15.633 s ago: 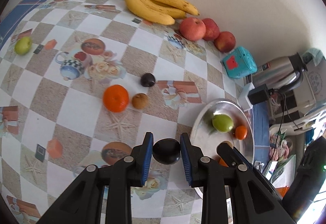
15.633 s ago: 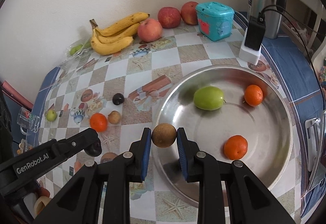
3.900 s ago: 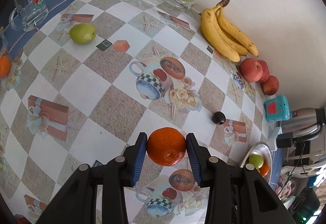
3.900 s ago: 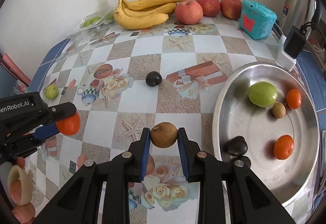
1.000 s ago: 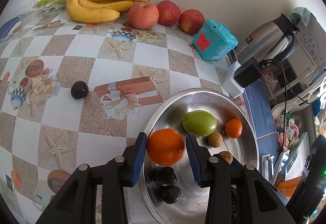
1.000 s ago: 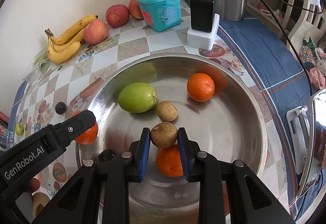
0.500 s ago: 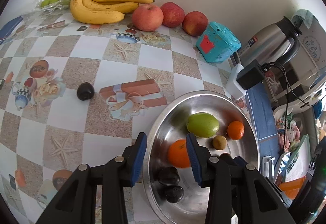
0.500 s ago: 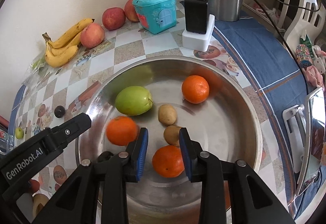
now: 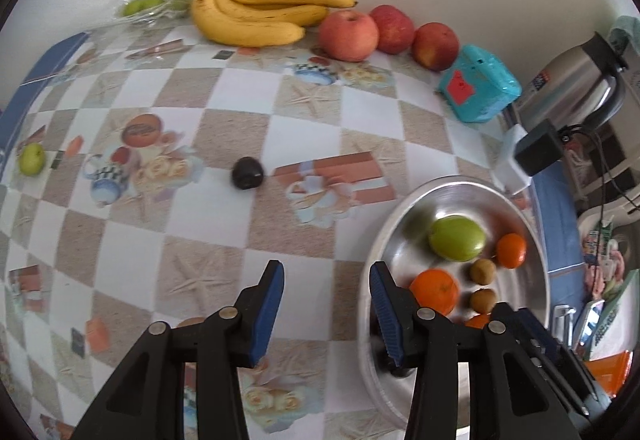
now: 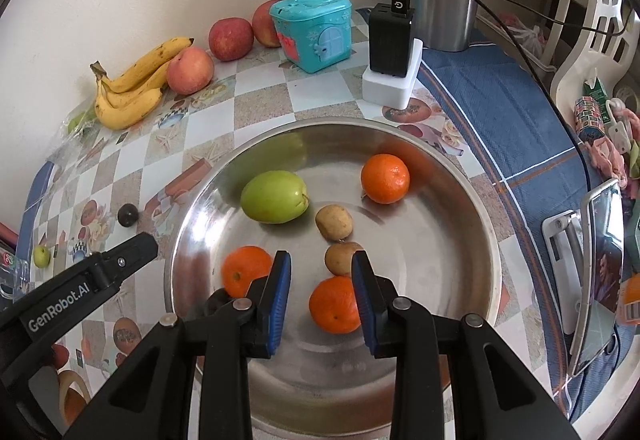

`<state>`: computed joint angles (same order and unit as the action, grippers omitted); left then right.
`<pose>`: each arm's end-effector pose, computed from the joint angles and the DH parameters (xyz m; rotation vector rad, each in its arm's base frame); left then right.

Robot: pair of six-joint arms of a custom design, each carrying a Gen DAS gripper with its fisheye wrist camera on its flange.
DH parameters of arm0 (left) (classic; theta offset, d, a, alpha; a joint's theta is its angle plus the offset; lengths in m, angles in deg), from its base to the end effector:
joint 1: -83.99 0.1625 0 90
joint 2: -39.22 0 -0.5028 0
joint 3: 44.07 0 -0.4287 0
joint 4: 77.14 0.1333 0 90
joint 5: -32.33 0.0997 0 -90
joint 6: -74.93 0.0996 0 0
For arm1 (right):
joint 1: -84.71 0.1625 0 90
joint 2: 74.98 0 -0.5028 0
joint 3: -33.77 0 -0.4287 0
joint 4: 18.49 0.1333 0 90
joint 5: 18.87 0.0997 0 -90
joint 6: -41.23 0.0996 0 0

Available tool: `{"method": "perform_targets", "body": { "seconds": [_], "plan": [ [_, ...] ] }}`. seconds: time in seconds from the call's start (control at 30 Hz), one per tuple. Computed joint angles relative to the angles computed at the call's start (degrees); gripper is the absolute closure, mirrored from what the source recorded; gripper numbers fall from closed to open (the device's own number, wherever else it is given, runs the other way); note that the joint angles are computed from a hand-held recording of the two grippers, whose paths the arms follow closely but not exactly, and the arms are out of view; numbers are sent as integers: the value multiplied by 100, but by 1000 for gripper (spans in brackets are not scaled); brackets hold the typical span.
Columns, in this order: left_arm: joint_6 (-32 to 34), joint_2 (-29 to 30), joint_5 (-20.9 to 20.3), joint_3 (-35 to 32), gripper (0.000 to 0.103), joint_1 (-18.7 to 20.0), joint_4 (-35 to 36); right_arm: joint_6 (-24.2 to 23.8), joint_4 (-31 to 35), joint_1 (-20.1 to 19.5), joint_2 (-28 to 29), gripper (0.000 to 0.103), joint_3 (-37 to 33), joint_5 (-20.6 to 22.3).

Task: Organize fruits
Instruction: 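Move both grippers back from the bowl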

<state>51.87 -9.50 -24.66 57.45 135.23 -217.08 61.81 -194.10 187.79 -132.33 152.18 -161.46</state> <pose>-0.2834 -0.6526 0.1105 0.3744 2.5747 -0.3403 0.1873 -0.5668 0.1971 -0.3901 -2.2385 0.7937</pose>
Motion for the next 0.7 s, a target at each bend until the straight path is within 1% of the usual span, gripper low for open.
{"method": "perform_targets", "body": {
  "seconds": [0.37,0.6,0.7],
  "plan": [
    [-350,-180,204,84,54,33,390,272,255,130,-103,67,35,-1],
    [-449,-262,288,110,54,32,458,149,156,219,-94,65,30,36],
    [-482,-280,308,116,49,38,460,128,137,234,-82,64,24,30]
  ]
}}
